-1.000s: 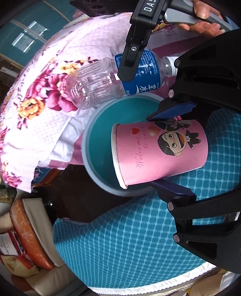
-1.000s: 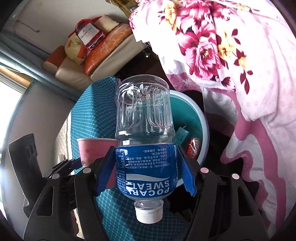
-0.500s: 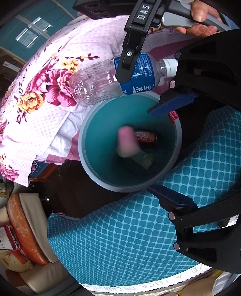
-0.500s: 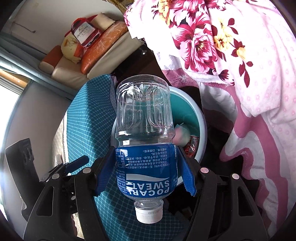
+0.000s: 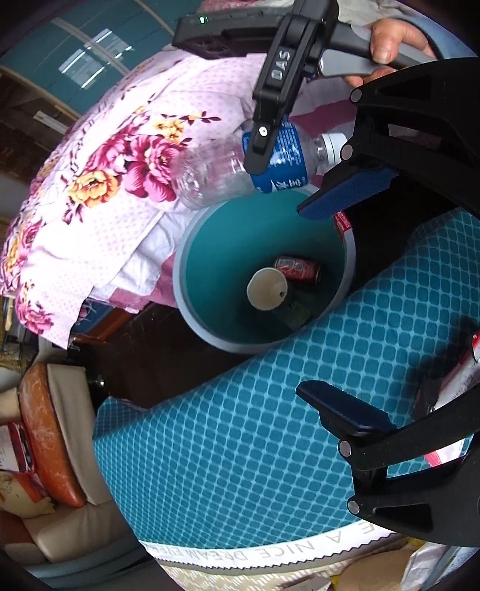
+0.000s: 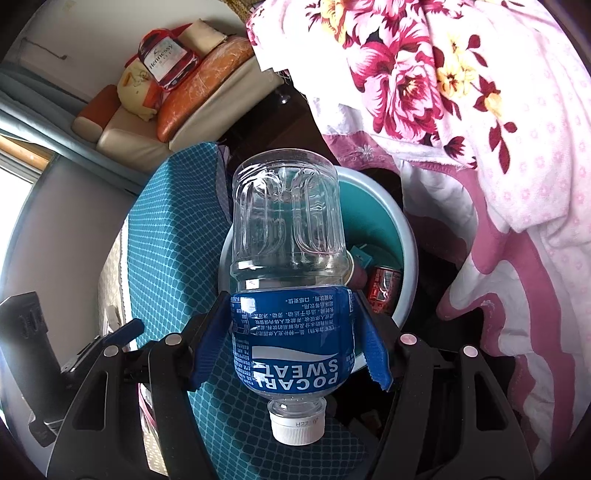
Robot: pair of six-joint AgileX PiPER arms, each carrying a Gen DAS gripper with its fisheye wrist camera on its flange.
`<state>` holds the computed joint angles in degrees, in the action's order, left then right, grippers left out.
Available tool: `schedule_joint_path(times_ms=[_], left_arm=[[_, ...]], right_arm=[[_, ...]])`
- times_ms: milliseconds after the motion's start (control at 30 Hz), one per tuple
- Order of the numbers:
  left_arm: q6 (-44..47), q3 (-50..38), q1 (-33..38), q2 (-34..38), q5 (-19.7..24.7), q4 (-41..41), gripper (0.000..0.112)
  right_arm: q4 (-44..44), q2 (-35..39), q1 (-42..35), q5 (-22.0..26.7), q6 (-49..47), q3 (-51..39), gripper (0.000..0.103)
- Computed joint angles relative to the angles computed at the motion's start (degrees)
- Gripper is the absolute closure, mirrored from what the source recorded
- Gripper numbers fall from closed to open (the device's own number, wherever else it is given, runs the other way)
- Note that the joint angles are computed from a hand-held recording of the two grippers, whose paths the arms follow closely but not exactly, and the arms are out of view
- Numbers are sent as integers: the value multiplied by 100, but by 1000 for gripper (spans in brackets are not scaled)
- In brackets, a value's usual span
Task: Collect trash
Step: 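Open both tools to drop the cup and bottle into the bin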
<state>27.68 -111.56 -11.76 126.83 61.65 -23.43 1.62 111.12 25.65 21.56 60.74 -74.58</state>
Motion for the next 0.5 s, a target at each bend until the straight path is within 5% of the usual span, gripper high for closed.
schedule_joint_path(times_ms=[200, 500], left_arm=[[56, -57, 259, -40, 139, -248, 22], [145, -147, 576, -76, 285, -551, 22]], right_arm=[[934, 468, -45, 408, -916, -532, 41], [909, 857, -5, 762, -782, -1094, 33]])
